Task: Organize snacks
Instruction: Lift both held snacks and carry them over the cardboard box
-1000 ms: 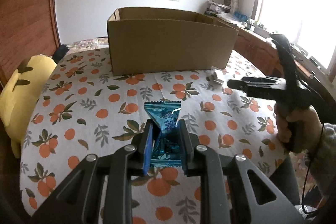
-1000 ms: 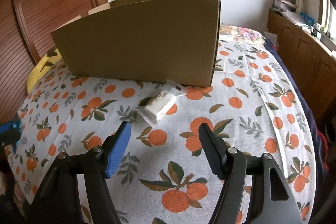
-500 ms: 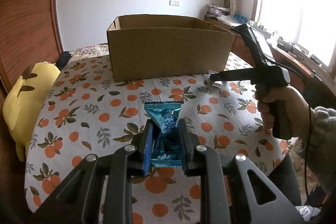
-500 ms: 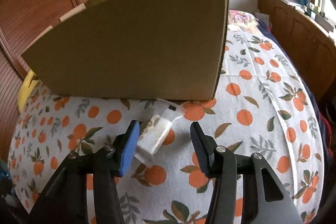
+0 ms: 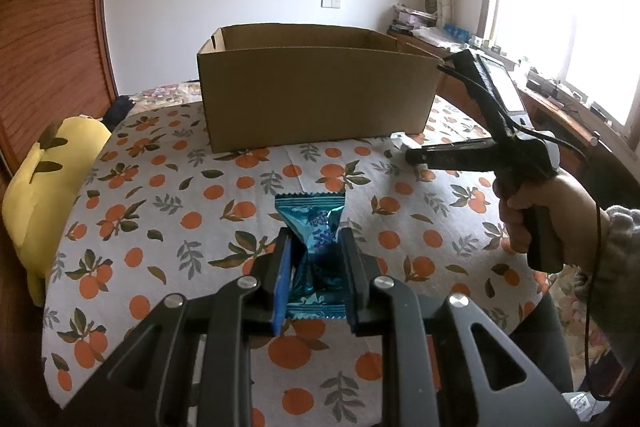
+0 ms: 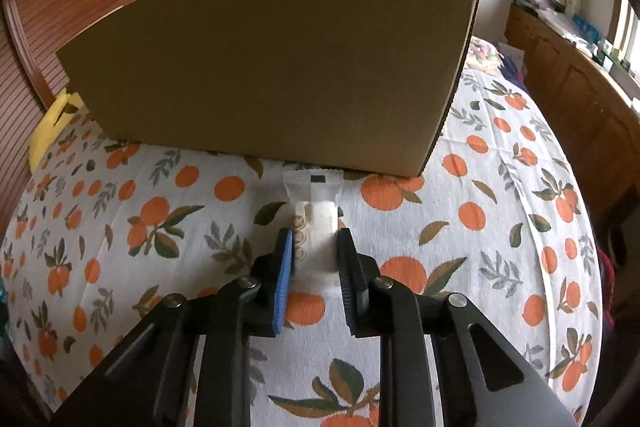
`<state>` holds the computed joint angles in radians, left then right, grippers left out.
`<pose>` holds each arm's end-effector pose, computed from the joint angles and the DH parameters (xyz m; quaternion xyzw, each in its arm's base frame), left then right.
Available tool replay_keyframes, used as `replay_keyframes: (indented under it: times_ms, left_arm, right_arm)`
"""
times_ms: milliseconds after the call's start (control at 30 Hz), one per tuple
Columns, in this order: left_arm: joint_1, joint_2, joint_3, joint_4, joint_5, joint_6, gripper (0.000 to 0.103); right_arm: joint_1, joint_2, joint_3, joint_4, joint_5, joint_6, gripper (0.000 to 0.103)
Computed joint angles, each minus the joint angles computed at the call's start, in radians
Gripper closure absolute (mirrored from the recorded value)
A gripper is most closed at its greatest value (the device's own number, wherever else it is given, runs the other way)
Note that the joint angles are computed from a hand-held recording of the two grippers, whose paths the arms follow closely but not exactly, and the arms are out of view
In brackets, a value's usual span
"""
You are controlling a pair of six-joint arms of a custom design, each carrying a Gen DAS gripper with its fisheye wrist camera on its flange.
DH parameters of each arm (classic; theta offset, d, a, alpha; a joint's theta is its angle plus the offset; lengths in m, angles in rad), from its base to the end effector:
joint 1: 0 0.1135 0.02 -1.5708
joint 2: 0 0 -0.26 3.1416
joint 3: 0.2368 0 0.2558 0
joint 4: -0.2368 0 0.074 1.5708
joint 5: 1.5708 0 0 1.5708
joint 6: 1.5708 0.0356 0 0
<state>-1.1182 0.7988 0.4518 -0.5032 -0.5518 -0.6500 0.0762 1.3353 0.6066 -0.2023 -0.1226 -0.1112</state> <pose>0.0875 -0.1373 0.1933 0.1155 0.8981 -0.1007 0.4122 0.2490 0.0234 0.1578 -0.1078 0.9415 0.0526 0.3149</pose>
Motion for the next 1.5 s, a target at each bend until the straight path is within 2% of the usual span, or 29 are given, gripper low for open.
replay_keyframes:
  times_ms: [300,500,767,1033,1500]
  left_arm:
    - [0.069,0.016,0.043,0.009,0.023,0.091,0.083]
    - [0.187,0.06,0.116,0.047,0.08,0.224,0.083]
    - [0.323,0.172,0.245,0.108,0.166,0.373,0.083]
    - [0.444,0.31,0.364,0.195,0.257,0.48,0.083]
    - [0.588,0.508,0.497,0.302,0.361,0.571,0.083]
  right_arm:
    - [-0.043,-0.171,-0.018,-0.109,-0.084,-0.047,0.083]
    - [-0.064,-0.296,0.063,-0.241,-0.128,-0.104,0.083]
    - [-0.083,-0.309,0.197,-0.319,-0.189,-0.14,0.083]
    - [-0.039,-0.225,0.269,-0.247,-0.167,-0.132,0.083]
    - [-0.008,0.014,0.374,-0.088,-0.179,-0.096,0.083]
